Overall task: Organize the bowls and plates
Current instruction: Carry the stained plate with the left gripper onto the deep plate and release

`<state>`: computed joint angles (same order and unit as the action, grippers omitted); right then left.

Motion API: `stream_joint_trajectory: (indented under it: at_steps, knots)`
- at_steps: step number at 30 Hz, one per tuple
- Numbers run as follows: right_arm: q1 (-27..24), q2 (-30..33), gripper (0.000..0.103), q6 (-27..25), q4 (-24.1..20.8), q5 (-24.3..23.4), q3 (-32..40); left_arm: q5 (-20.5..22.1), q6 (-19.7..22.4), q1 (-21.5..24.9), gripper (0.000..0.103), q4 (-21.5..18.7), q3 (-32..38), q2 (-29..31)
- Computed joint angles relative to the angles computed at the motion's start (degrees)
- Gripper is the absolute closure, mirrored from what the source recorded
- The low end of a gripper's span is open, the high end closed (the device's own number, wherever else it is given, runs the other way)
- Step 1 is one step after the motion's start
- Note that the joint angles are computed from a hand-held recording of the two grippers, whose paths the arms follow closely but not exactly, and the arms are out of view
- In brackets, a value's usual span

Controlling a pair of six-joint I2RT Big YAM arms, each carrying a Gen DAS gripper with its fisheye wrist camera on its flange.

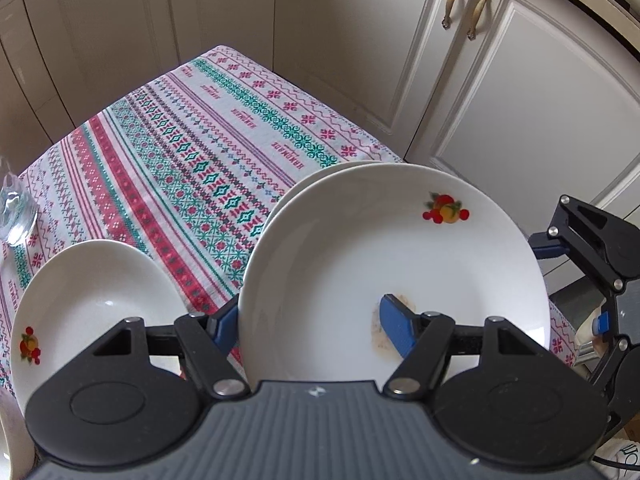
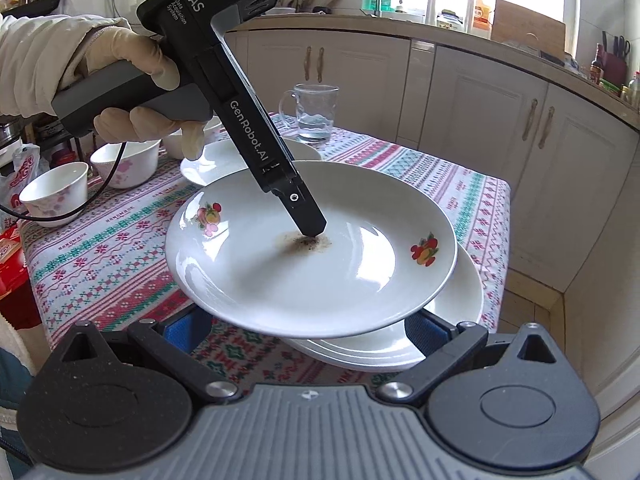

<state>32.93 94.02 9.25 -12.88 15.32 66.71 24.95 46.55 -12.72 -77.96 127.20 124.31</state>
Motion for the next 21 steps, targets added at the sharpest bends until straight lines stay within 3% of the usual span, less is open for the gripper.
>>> stream_joint_trajectory:
  at_steps: [10,21]
  knots:
    - [-0.73,-1.24,0.0,1.39,-0.06,0.28,-1.64,-0.49,0.55,-1.44,0.032,-0.05,1.4,1.42]
    - [-0.86,-1.8,0.0,3.4,-0.51,1.03,-2.31,-2.45,1.72,-2.92,0.031,2.58,-0.33,0.9]
